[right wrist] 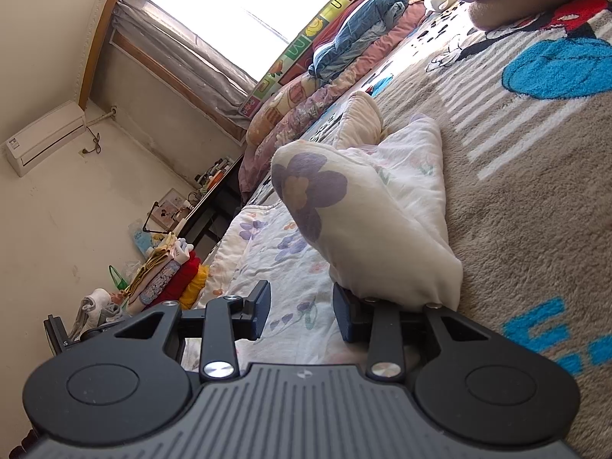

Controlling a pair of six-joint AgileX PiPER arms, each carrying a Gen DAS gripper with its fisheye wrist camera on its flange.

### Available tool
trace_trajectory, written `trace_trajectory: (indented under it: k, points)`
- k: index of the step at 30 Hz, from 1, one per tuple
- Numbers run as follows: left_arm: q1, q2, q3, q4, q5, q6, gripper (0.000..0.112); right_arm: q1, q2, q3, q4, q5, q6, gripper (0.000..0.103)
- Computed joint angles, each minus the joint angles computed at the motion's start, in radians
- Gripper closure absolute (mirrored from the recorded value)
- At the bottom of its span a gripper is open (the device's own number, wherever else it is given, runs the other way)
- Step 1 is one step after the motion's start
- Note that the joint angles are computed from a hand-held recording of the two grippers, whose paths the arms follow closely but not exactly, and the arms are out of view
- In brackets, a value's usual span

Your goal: Fold clothes

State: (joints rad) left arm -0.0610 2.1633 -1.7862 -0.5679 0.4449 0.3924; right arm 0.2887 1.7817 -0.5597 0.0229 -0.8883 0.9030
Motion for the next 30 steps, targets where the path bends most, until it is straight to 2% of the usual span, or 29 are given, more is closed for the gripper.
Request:
trace_trajectory:
  k: [1,2,3,4,5,6,10,13,16,18,19,21,24,25,27,30]
  points:
    - [-0.024,0.023,-0.019,0.1,0.013,-0.064,0.062,0.003,-0.002,0.0,0.005,0.002,-0.007,0.064]
    - [-0.048,0.007,-0.002,0.179,-0.014,-0.106,0.061,0.01,-0.007,0.002,0.014,0.005,-0.019,0.063]
    - [-0.069,-0.017,0.047,0.218,-0.081,-0.108,0.062,0.02,-0.015,0.005,0.03,0.008,-0.04,0.06]
    - [-0.085,-0.052,0.085,0.217,-0.115,-0.136,0.062,0.038,-0.028,0.009,0.06,0.011,-0.077,0.054]
    - [-0.091,-0.08,0.098,0.177,-0.115,-0.126,0.062,0.06,-0.045,0.015,0.095,0.014,-0.124,0.05]
    - [-0.092,-0.108,0.114,0.096,-0.114,-0.077,0.062,0.082,-0.065,0.023,0.119,0.014,-0.169,0.045]
    - [-0.123,-0.22,0.229,-0.185,-0.128,0.158,0.055,0.152,-0.164,0.056,0.189,0.039,-0.291,0.045]
    - [-0.164,-0.277,0.332,-0.376,-0.145,0.334,0.05,0.178,-0.257,0.123,0.27,-0.003,-0.322,0.045]
    - [-0.207,-0.31,0.442,-0.666,-0.155,0.628,0.05,0.17,-0.343,0.191,0.4,-0.014,-0.344,0.045]
    - [-0.251,-0.318,0.487,-0.786,-0.181,0.805,0.052,0.108,-0.348,0.221,0.396,-0.004,-0.257,0.045]
    - [-0.269,-0.31,0.486,-0.801,-0.188,0.843,0.057,0.069,-0.346,0.234,0.377,0.003,-0.202,0.045]
    - [-0.286,-0.29,0.459,-0.764,-0.164,0.838,0.06,-0.019,-0.31,0.233,0.283,0.012,-0.094,0.046]
    - [-0.325,-0.213,0.376,-0.485,-0.115,0.708,0.06,-0.141,-0.231,0.2,0.117,0.016,0.063,0.046]
    - [-0.343,-0.175,0.357,-0.385,-0.119,0.66,0.063,-0.178,-0.194,0.171,0.06,0.023,0.11,0.046]
    - [-0.375,-0.165,0.371,-0.255,-0.19,0.609,0.06,-0.233,-0.136,0.093,-0.015,0.089,0.156,0.046]
    - [-0.362,-0.188,0.382,-0.314,-0.153,0.713,0.063,-0.3,-0.067,-0.037,-0.126,0.202,0.201,0.052]
